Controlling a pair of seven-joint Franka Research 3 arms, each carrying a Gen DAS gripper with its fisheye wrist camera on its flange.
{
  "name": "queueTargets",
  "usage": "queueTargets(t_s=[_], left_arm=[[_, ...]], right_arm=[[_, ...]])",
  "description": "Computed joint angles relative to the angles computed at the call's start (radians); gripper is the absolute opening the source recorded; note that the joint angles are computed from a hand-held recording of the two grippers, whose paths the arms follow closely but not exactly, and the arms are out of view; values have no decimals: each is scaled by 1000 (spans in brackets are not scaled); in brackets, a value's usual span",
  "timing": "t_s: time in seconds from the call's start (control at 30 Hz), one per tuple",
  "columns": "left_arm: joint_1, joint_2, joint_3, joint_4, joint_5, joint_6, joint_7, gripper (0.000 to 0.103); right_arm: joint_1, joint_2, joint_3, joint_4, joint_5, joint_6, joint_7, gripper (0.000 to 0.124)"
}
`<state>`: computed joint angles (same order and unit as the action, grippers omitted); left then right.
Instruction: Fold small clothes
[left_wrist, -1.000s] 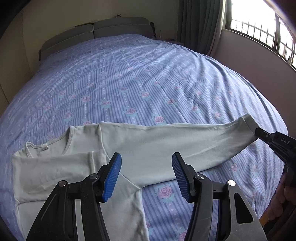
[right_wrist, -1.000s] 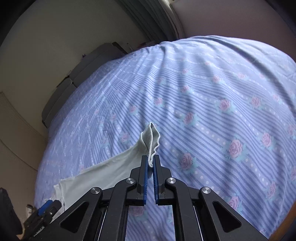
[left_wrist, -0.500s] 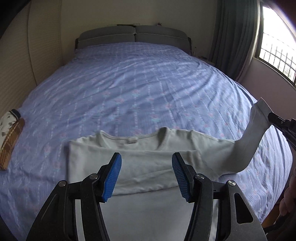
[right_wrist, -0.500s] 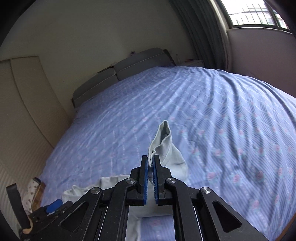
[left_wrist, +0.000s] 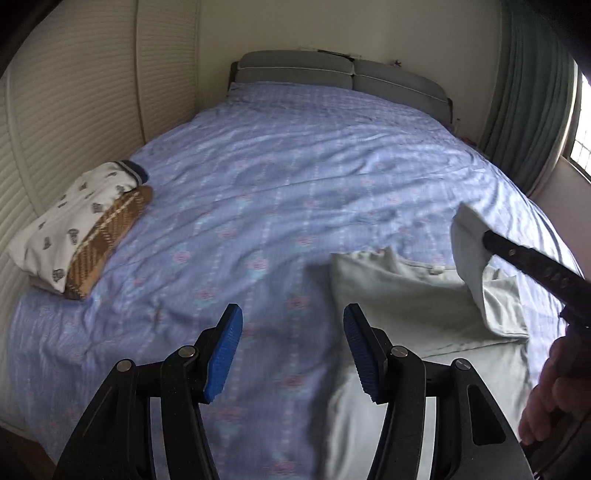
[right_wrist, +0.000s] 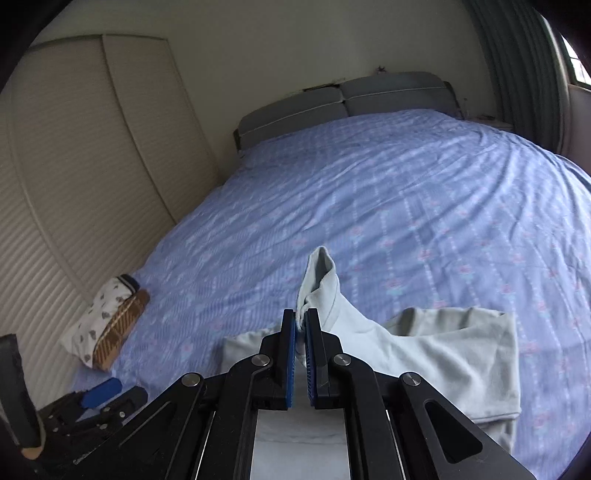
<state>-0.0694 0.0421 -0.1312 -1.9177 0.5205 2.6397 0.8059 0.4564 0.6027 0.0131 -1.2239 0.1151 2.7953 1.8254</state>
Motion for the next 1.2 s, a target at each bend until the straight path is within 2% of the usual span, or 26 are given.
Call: queueTargets(t_s=[0.13,0.33,0.47,0.53,0.6,0.67,0.73,0.8,0.9,1.03,1.13,1.2], left_arm=[[25,-29,14,-57,-57,31,41,56],[54,-41,25,-111,-118,71,75,56],[63,-35,25,-126,-153,94,102,56],[62,-30,23,-127,-170,98,117,56],[60,-24,20,-122,-175,99,125,56],[56,-16,17,-114,-178,99,128,56],[49,-5,13,-100,-173,98,125,57],[39,11,8,-78,-160,93,116,59],[22,46,-1,-33,-161,89,122,59],[-10,113,-12,47,-152,77,134,59],[-40,181,-16,128,-141,46,141,59],[-62,221,-11,175,-123,25,135,59]], right_arm=[[36,96,18,123,-14,-80,-13,6],[74,148,25,175,-24,-153,-28,6],[76,203,34,257,-16,-246,-37,7],[70,196,41,235,-3,-243,-44,7],[57,189,57,218,20,-246,-59,14],[54,165,58,177,34,-217,-57,36],[42,117,67,102,53,-171,-73,42],[36,67,62,29,60,-132,-78,42],[39,-37,19,-124,36,-62,-50,42],[75,-170,-103,-321,-98,-4,93,42],[112,-236,-207,-416,-274,-11,241,42],[106,-258,-233,-451,-344,-24,298,42]])
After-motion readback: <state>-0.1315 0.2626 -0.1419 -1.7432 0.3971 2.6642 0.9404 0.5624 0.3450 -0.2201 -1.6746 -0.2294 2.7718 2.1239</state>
